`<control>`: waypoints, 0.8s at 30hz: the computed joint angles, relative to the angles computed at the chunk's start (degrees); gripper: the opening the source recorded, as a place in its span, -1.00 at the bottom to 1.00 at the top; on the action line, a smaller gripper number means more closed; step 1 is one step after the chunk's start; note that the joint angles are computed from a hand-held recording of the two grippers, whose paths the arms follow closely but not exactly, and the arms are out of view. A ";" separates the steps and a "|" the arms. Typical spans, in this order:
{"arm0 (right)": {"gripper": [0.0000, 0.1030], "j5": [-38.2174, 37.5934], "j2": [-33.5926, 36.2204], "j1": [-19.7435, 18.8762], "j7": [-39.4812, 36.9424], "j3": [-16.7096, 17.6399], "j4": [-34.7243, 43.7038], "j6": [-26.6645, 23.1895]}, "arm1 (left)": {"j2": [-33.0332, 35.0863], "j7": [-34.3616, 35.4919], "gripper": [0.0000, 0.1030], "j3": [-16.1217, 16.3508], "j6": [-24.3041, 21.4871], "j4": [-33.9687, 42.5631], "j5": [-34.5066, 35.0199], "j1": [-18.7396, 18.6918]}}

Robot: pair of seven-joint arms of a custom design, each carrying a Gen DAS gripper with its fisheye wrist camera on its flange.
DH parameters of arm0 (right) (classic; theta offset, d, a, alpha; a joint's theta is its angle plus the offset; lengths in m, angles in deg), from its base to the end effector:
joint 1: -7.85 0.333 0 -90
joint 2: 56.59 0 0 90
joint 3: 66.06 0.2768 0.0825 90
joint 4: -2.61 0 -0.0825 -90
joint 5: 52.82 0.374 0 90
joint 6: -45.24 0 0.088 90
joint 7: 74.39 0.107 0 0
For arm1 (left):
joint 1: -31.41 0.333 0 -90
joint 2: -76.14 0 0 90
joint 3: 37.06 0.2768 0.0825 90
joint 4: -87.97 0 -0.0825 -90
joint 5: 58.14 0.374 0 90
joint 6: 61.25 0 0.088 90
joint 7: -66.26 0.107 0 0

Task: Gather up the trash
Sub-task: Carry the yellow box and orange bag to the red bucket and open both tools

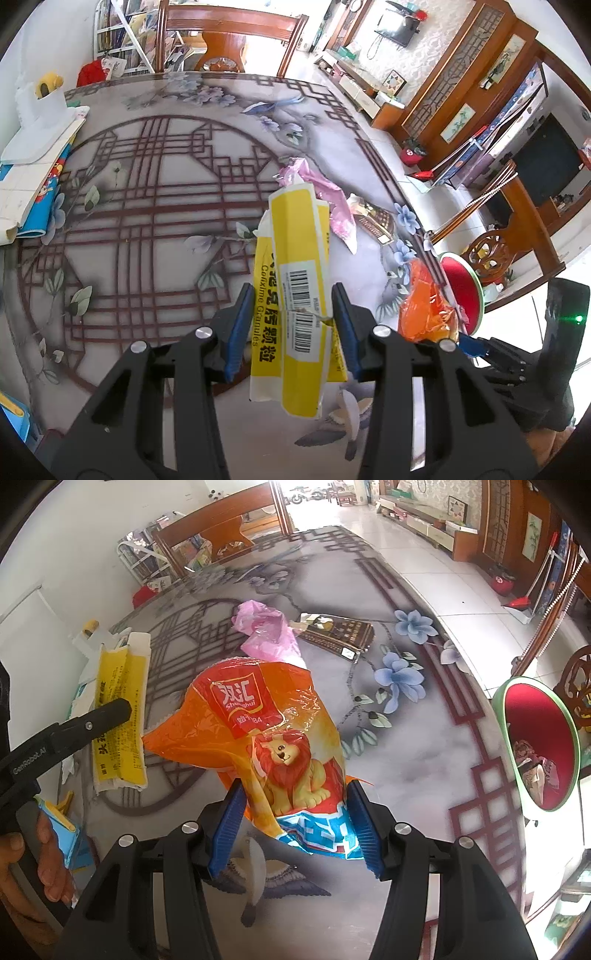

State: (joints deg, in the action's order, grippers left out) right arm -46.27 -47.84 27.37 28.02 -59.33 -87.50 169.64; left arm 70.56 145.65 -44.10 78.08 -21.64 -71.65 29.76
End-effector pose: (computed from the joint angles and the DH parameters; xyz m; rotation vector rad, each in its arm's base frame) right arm 0.5664 0.2787 0.5603 -2.0715 1.7060 -0.1108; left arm 0.5648 -0.0895 0.5690 -2.1396 1.8208 -0.8888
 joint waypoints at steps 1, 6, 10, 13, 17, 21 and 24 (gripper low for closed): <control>0.05 -0.18 -0.09 -0.02 0.16 -0.06 -0.01 0.04 | 0.05 0.14 -0.20 -0.01 -0.05 0.04 -0.13 -0.05; 0.05 -0.65 -1.25 -0.31 0.59 -0.35 -1.11 0.68 | 1.25 0.88 -0.20 -0.22 -0.45 1.37 -0.94 -0.48; 0.05 -0.53 -3.29 -1.01 1.40 -0.92 -3.72 1.83 | 3.56 1.42 -0.20 -0.80 -1.66 4.17 -0.26 -1.20; 0.05 -0.24 -5.56 -1.75 2.56 -1.53 -6.54 3.00 | 5.99 1.72 -0.19 -1.38 -3.02 7.34 1.00 -2.05; 0.05 -0.27 -9.86 -2.79 4.36 -2.49 -11.68 5.30 | 10.44 2.62 -0.19 -2.26 -5.77 13.05 2.90 -3.65; 0.05 -0.60 -14.34 -4.23 6.68 -3.86 -16.94 6.77 | 15.66 3.79 -0.19 -3.36 -8.07 19.78 3.66 -5.91; 0.05 -1.07 -17.03 -5.44 8.44 -4.90 -20.04 7.32 | 19.13 4.91 -0.19 -4.19 -9.31 24.21 3.61 -7.73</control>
